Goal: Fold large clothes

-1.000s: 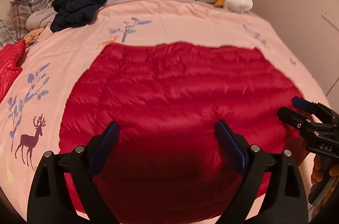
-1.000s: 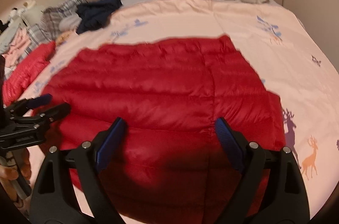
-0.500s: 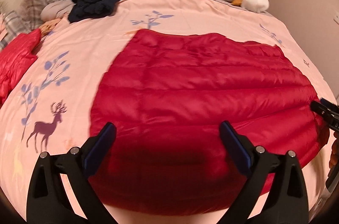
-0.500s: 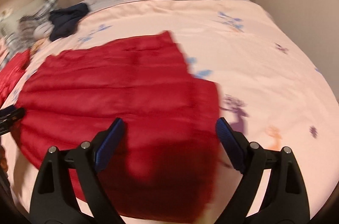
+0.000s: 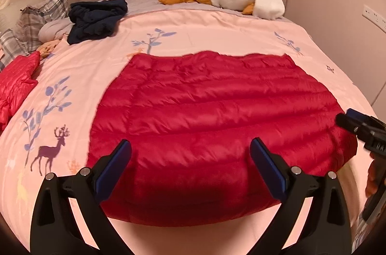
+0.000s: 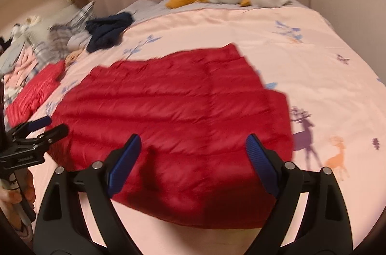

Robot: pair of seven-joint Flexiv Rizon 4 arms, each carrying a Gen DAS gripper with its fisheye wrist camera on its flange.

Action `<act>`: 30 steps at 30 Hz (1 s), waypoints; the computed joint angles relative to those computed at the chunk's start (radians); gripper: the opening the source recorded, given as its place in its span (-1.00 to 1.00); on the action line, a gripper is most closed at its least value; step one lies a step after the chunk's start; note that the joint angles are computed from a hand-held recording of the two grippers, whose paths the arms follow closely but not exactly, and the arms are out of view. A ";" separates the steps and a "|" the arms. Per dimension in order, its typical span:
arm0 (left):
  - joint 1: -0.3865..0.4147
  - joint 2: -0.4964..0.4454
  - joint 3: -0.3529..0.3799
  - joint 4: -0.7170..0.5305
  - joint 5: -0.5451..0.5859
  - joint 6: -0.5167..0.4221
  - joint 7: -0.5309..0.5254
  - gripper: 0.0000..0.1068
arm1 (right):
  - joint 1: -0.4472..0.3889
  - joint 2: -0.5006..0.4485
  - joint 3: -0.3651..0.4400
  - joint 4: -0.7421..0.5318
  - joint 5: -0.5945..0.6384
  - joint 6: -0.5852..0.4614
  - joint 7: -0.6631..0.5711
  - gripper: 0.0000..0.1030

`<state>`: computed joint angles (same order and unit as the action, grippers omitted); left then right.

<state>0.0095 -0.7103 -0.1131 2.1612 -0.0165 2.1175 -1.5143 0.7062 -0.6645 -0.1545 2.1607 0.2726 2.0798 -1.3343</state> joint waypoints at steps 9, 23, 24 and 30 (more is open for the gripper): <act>0.018 -0.036 -0.007 0.007 -0.004 -0.020 -0.016 0.86 | 0.004 -0.031 -0.007 0.011 -0.002 -0.001 0.008 0.75; 0.120 -0.003 -0.014 0.091 0.060 0.040 -0.076 0.86 | -0.112 0.003 0.047 0.098 0.021 0.060 0.081 0.74; 0.133 -0.001 -0.021 0.094 0.069 0.039 -0.084 0.86 | -0.144 0.005 0.081 0.105 -0.003 0.083 0.086 0.74; 0.299 -0.023 -0.134 0.097 0.196 0.012 -0.154 0.83 | -0.252 -0.007 0.188 0.117 -0.123 0.128 0.114 0.61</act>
<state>0.3082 -0.7336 -0.2469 2.2582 0.1798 2.1295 -1.6685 0.4537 -0.6719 0.0333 2.2776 0.1495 2.2077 -1.2201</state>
